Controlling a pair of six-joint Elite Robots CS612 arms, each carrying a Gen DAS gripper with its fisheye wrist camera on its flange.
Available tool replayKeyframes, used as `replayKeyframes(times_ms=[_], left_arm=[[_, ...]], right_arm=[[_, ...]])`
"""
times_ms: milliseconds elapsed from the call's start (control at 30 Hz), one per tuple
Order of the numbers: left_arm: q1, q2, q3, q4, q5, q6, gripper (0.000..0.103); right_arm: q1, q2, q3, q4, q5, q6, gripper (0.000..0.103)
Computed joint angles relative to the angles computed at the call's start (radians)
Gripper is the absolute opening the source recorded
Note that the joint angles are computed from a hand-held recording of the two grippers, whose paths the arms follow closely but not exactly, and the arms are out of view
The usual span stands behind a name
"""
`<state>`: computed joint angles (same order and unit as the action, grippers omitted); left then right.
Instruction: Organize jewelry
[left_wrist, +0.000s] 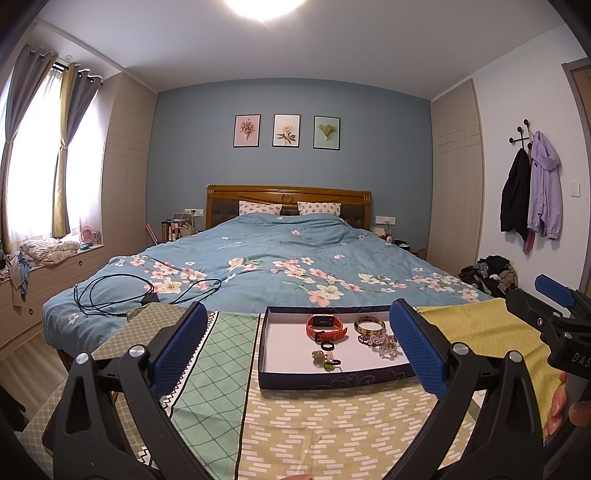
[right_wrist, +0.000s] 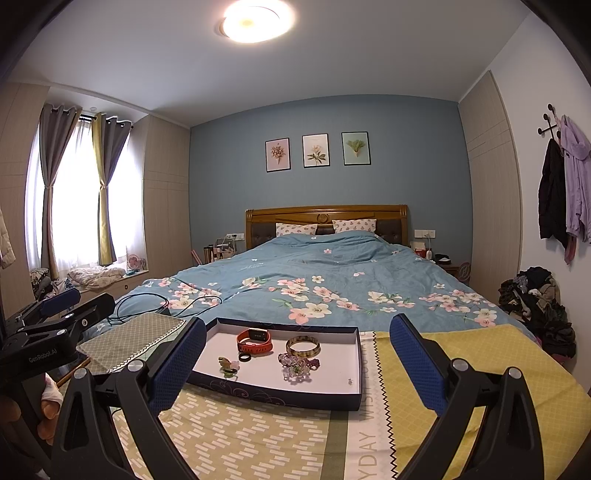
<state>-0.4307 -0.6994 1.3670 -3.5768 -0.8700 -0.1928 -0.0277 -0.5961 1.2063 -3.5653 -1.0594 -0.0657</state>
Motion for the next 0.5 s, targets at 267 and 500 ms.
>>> replayKeyframes(times_ms=[267,500], left_arm=[[-0.001,0.001,-0.002,0.002,-0.002,-0.002,0.097],[-0.001,0.005,-0.008,0.007,-0.004,-0.005,0.097]], right_arm=[[0.001,-0.002,0.0,0.006,0.001,0.0,0.096],[0.003,-0.001,-0.003,0.013,-0.001,-0.002,0.096]])
